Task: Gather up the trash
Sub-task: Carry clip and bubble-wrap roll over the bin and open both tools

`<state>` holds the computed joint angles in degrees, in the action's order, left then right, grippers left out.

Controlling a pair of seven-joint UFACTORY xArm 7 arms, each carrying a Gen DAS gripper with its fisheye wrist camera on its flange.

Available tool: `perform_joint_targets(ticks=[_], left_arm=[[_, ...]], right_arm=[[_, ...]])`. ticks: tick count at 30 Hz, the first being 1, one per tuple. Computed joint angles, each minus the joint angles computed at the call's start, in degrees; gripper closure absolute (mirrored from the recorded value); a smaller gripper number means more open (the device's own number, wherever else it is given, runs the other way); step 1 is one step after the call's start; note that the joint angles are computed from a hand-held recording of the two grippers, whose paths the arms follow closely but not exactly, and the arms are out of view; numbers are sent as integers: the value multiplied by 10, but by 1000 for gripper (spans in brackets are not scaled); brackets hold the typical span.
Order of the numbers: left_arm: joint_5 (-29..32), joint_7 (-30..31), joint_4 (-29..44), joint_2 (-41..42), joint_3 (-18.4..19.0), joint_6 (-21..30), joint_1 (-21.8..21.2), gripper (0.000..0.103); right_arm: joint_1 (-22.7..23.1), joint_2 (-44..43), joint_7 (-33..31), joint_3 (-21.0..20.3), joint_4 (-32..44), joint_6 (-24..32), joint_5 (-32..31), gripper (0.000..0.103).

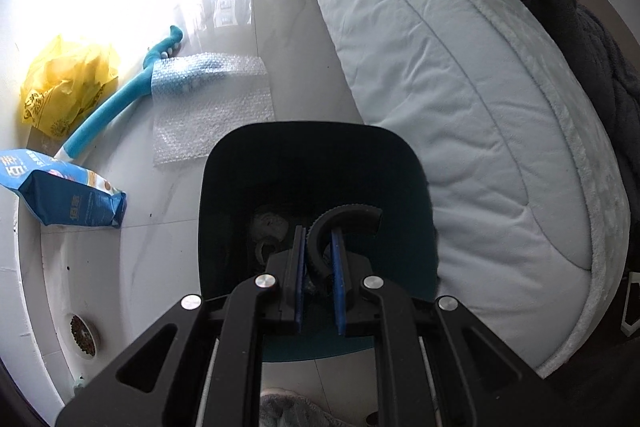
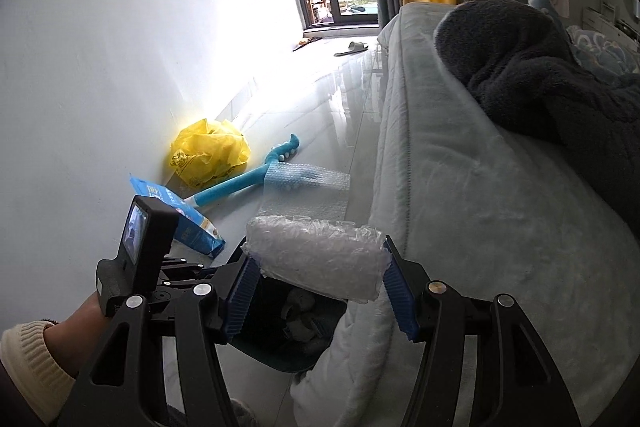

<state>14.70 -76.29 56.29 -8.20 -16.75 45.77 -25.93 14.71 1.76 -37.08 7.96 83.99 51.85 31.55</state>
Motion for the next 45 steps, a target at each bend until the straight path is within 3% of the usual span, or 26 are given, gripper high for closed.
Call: perform_joint_targets(ticks=[8, 12, 17, 21, 32, 41, 45], left_arm=[[-55, 37, -39, -20, 5, -27, -3, 87], [-53, 27, -57, -43, -1, -33, 1, 56], [-25, 2, -76, -84, -18, -22, 14, 43], [37, -43, -70, -114, -46, 16, 34, 26], [149, -141, -73, -212, -112, 93, 81, 18], [202, -143, -23, -232, -162, 184, 108, 9], [218, -134, -3, -228, -175, 196, 107, 7]], right_arm=[[26, 16, 17, 19, 2, -6, -24, 43], [36, 30, 31, 25, 4, -8, -45, 43], [51, 43, 43, 32, -1, -20, -88, 43], [59, 60, 58, 38, 5, -16, -100, 43], [80, 100, 106, 45, 8, -21, -151, 43], [90, 122, 135, 49, 5, -17, -176, 42], [93, 126, 137, 50, 3, -12, -184, 31]])
